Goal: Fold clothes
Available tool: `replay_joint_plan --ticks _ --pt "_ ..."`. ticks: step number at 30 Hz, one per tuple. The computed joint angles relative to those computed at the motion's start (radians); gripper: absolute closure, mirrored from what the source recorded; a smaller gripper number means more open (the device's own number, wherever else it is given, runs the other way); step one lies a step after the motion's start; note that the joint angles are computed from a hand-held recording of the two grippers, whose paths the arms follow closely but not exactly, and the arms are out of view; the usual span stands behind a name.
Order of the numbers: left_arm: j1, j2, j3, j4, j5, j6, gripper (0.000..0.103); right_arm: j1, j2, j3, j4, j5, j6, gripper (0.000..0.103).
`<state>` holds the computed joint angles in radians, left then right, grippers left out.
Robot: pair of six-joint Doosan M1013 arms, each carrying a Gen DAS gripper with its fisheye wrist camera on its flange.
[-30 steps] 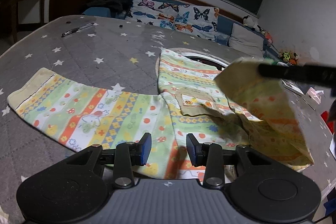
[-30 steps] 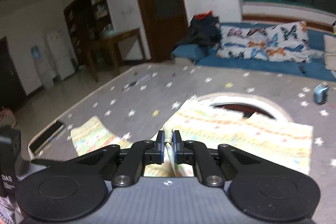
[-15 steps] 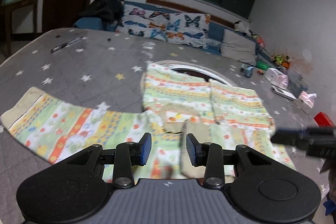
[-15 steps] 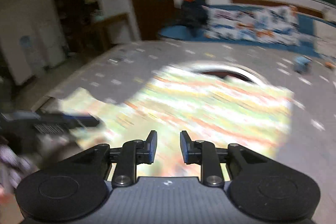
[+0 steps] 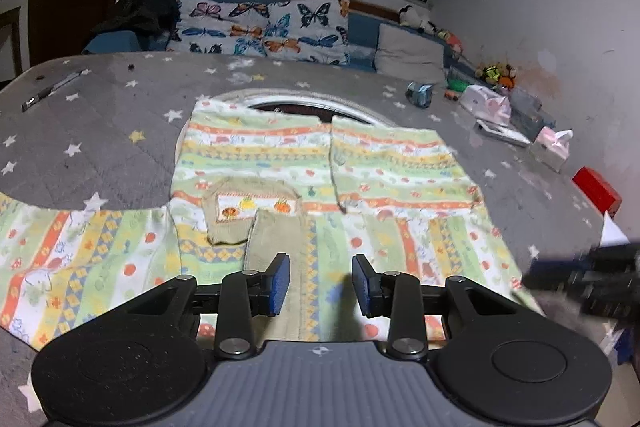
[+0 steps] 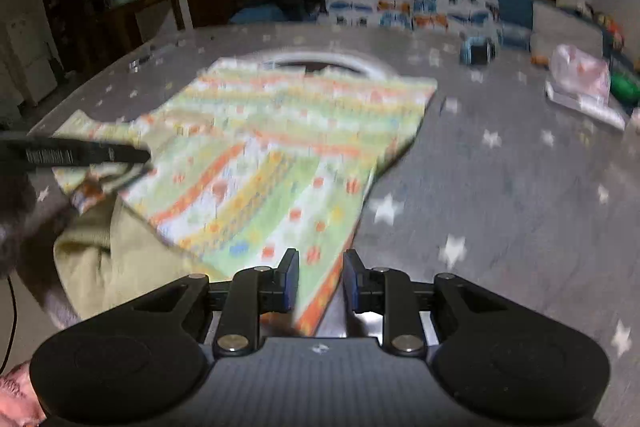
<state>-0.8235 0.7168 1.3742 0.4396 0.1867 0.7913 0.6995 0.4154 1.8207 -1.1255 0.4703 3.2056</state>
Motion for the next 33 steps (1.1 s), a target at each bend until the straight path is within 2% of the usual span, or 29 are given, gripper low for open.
replay_joint_plan --ticks 4,7,10,12,15,18,21,24,27,33 --pt "0.006 0.008 -0.003 -0.031 0.013 0.005 0.069 -0.024 0.022 -0.029 -0.140 -0.027 0.105 0.079" --pt "0.007 0.007 0.005 -0.004 0.003 -0.029 0.071 -0.048 0.055 -0.062 -0.117 -0.042 0.084 0.079" --pt "0.010 -0.002 0.018 0.016 -0.002 -0.058 0.071 -0.058 0.081 -0.088 -0.033 -0.029 -0.004 0.079" --pt "0.013 -0.016 0.036 0.087 -0.002 -0.135 0.071 -0.054 0.088 -0.098 -0.010 -0.023 -0.041 0.079" --pt "0.018 -0.037 0.065 0.310 0.012 -0.380 0.071 -0.041 0.087 -0.109 -0.043 -0.038 -0.053 0.079" --pt "0.023 -0.053 0.086 0.500 0.065 -0.603 0.070 -0.035 0.099 -0.135 -0.053 -0.087 -0.092 0.079" --pt "0.032 -0.065 0.109 0.605 0.129 -0.758 0.069 -0.030 0.126 -0.175 -0.033 -0.130 -0.151 0.079" --pt "0.044 -0.078 0.131 0.651 0.199 -0.864 0.068 -0.026 0.157 -0.218 0.030 -0.174 -0.249 0.079" --pt "0.054 -0.085 0.146 0.695 0.287 -0.944 0.068 -0.019 0.180 -0.248 0.140 -0.162 -0.387 0.079" --pt "0.079 -0.084 0.153 0.729 0.445 -1.065 0.062 -0.003 0.157 -0.227 0.042 -0.179 -0.312 0.078"
